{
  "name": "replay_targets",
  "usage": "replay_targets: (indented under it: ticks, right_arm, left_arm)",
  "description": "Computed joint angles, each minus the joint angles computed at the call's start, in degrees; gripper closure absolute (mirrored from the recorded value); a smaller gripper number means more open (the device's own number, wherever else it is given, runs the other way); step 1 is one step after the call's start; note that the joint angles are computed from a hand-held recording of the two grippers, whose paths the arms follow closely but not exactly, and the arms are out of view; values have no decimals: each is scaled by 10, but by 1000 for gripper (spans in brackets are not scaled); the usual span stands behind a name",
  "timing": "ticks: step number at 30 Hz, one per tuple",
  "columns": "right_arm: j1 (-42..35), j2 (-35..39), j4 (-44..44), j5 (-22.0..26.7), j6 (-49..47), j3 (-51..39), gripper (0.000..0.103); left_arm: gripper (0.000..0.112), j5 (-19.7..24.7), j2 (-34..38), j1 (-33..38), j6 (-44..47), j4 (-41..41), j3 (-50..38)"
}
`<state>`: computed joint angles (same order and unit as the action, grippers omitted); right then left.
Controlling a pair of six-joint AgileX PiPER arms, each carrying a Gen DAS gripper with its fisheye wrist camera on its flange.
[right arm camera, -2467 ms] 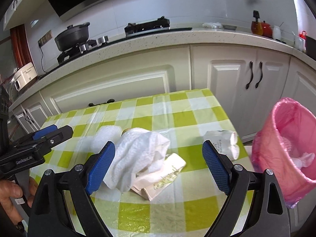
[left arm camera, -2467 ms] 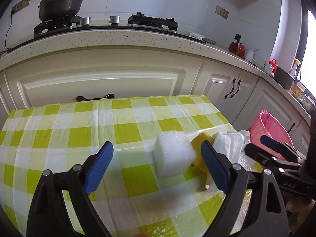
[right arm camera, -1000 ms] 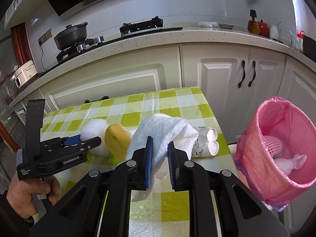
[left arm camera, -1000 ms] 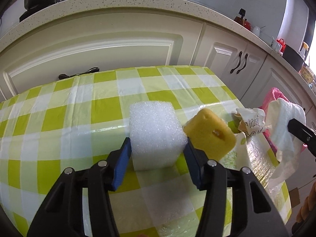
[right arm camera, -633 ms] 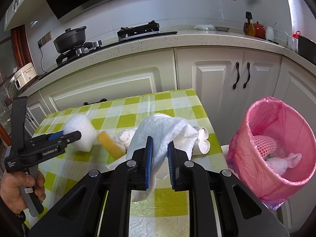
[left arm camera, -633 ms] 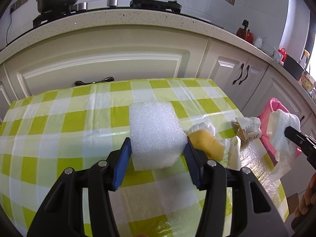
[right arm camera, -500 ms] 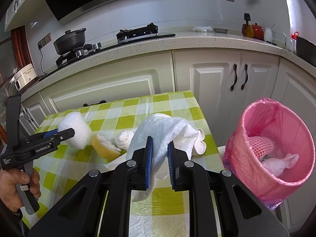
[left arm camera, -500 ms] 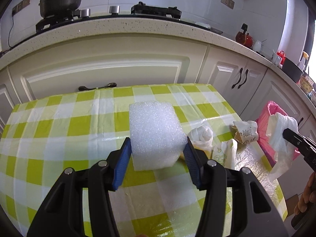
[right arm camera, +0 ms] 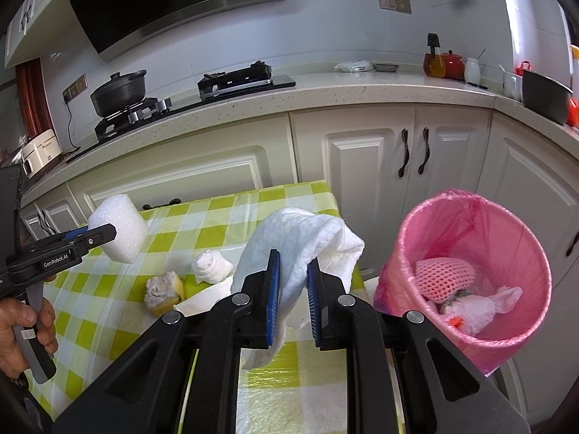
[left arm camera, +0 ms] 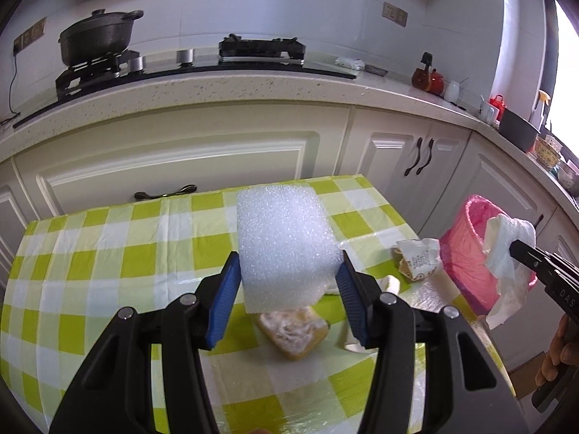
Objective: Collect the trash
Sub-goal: 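Carry the white towel and foam block over the pink bin with both tools, then open both tools to drop the towel and foam block into the bin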
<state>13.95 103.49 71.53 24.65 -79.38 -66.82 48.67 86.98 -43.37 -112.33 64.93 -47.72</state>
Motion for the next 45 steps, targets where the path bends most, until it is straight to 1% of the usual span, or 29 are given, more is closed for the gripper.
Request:
replay_targets:
  ticks: [9, 13, 17, 22, 27, 34, 38, 42, 45]
  right_arm:
    - [-70, 11, -21, 28, 5, -35, 87]
    - [-100, 24, -38, 44, 18, -67, 87]
    - [-127, 46, -67, 60, 52, -113, 87]
    - [-151, 72, -87, 72, 73, -155, 87]
    - [-170, 95, -93, 77, 72, -183, 87]
    - [-193, 151, -129, 80, 106, -243, 87]
    - [-201, 167, -140, 77, 111, -258, 87]
    - [-204, 186, -159, 75, 128, -277, 86]
    - [-205, 196, -168, 71, 140, -284, 86]
  left_arm:
    - [61, 1, 68, -19, 44, -5, -105]
    - [61, -3, 105, -22, 76, -12, -164]
    - [61, -9, 145, -24, 117, -27, -232]
    - [61, -9, 206, -29, 182, -55, -337]
    - [61, -11, 277, -34, 257, -93, -452]
    - [61, -26, 389, -21, 374, -175, -626]
    - [61, -19, 458, -16, 444, -227, -740]
    - [60, -3, 526, -8, 516, -289, -860]
    - [60, 12, 571, -1, 552, -332, -937]
